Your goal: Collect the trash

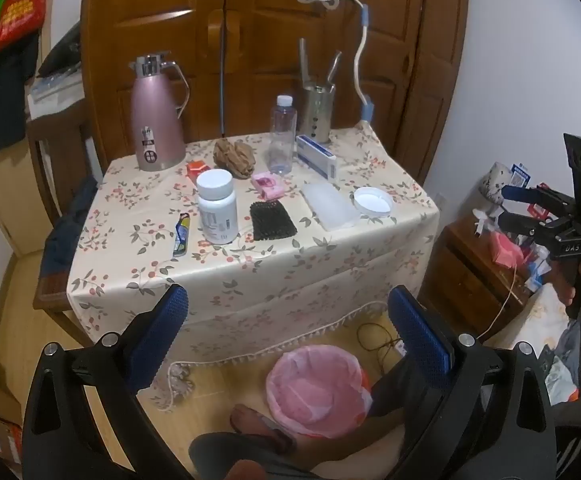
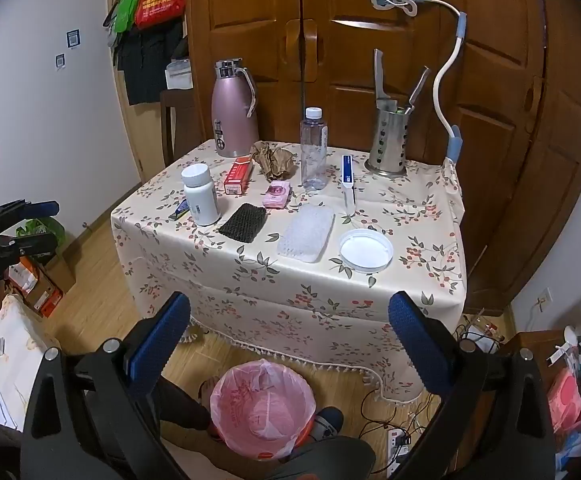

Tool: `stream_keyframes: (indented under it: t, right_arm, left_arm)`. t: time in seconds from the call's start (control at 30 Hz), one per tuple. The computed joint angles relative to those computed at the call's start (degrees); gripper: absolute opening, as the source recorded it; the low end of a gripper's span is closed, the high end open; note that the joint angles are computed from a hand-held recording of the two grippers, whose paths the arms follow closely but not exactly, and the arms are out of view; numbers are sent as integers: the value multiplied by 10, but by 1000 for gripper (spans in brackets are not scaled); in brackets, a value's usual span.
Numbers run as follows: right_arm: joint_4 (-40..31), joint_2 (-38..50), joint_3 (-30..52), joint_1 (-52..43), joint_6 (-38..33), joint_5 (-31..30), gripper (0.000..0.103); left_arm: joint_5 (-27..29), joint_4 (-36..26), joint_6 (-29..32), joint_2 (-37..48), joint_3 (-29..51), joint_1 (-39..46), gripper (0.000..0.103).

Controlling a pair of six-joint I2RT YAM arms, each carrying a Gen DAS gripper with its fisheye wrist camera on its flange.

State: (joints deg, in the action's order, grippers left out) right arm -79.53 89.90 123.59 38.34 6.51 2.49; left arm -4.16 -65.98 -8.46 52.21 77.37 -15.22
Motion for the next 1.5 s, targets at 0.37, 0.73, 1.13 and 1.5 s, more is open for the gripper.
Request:
stream_keyframes:
  t: [0.37,0.73,1.13,1.5]
  right_arm:
    - [-4,7,12,-1,-3,3,98]
    - [6,1,-4,-5,-5,-3,98]
    - [4,5,0,-10,-7,-7,98]
    - [10,2,-9,-13,-10,-9,98]
  left_arm:
    - [-2,-1,-1,0,0,-1,97]
    - [11,-1,10,1,-1,15,97]
    - [7,3,10,1,-6,12,97]
    - [5,2,9,5,-2,10,97]
